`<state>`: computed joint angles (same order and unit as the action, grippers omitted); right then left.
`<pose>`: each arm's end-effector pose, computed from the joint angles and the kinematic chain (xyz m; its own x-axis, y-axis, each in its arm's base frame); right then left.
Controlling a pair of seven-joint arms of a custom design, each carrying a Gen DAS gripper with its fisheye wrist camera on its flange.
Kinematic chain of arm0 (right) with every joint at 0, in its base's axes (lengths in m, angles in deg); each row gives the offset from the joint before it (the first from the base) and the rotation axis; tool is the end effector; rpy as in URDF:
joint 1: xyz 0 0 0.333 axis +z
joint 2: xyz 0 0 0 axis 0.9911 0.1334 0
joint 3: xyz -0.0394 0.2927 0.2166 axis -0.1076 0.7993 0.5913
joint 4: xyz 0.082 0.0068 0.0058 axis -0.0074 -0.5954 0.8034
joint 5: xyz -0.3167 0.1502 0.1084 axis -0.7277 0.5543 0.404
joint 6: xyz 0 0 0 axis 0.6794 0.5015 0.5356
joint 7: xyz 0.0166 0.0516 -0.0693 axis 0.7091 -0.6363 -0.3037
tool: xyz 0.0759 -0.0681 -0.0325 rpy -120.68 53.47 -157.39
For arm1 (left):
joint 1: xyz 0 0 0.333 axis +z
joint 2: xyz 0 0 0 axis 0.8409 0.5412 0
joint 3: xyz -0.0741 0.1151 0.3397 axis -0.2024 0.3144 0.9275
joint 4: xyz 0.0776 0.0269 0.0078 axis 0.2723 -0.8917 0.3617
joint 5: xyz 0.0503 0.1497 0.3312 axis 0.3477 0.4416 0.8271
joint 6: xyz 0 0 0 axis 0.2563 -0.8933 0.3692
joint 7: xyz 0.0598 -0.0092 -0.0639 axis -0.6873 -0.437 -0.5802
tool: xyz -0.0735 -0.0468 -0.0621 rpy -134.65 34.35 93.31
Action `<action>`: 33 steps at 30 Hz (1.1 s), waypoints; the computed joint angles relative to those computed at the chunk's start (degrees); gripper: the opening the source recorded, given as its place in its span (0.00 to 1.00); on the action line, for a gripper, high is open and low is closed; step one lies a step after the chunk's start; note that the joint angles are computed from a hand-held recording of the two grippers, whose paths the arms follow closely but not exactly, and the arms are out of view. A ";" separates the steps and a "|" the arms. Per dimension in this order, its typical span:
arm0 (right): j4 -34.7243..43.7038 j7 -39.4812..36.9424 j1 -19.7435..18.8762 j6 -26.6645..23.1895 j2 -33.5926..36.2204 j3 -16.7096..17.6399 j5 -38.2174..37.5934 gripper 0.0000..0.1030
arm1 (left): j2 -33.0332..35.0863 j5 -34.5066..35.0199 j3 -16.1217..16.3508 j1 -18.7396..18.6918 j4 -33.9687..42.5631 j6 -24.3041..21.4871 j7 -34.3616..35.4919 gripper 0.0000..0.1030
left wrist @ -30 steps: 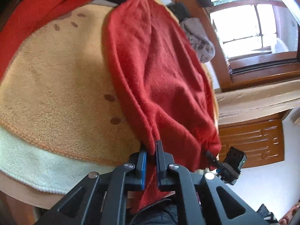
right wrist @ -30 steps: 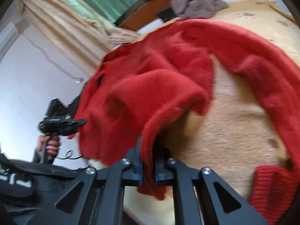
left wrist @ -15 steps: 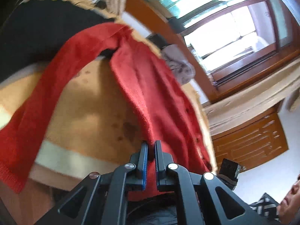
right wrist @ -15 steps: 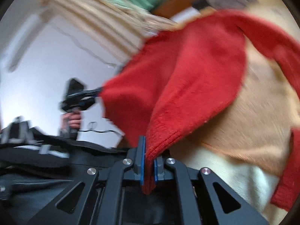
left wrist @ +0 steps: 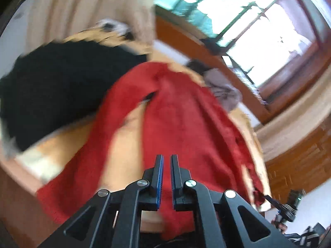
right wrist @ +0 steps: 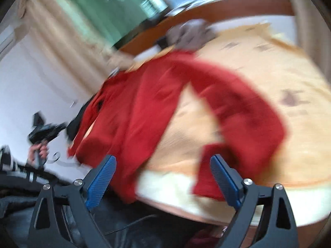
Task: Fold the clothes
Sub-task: 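Grasp a sweater sleeve with the right tool while the left tool grasps the body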
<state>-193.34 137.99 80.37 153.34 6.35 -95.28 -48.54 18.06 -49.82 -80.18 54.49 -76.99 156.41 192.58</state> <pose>0.2807 -0.0864 0.5940 -0.0498 -0.8817 -0.4691 -0.6891 0.3703 -0.6229 0.5445 -0.0902 0.6308 -0.3231 -0.7731 0.5458 -0.8423 -0.0280 -0.5383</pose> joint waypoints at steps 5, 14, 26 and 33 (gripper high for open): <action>-2.38 11.47 -13.73 3.26 1.14 10.03 -12.59 0.91 | 6.01 -4.16 -3.33 -2.49 8.15 -4.90 1.78 0.07; 1.15 25.23 -22.71 4.82 6.71 18.35 -30.64 0.14 | 22.24 -1.04 -11.40 -4.71 27.55 -11.14 -4.68 0.07; 8.09 47.48 -48.37 19.31 9.96 30.81 -50.60 0.13 | 35.39 10.25 -16.39 -4.58 35.56 -14.74 -18.81 0.07; 14.29 60.05 -56.36 18.61 18.81 39.90 -59.22 0.13 | 32.56 3.04 -18.56 -0.19 27.82 -15.08 -15.23 0.07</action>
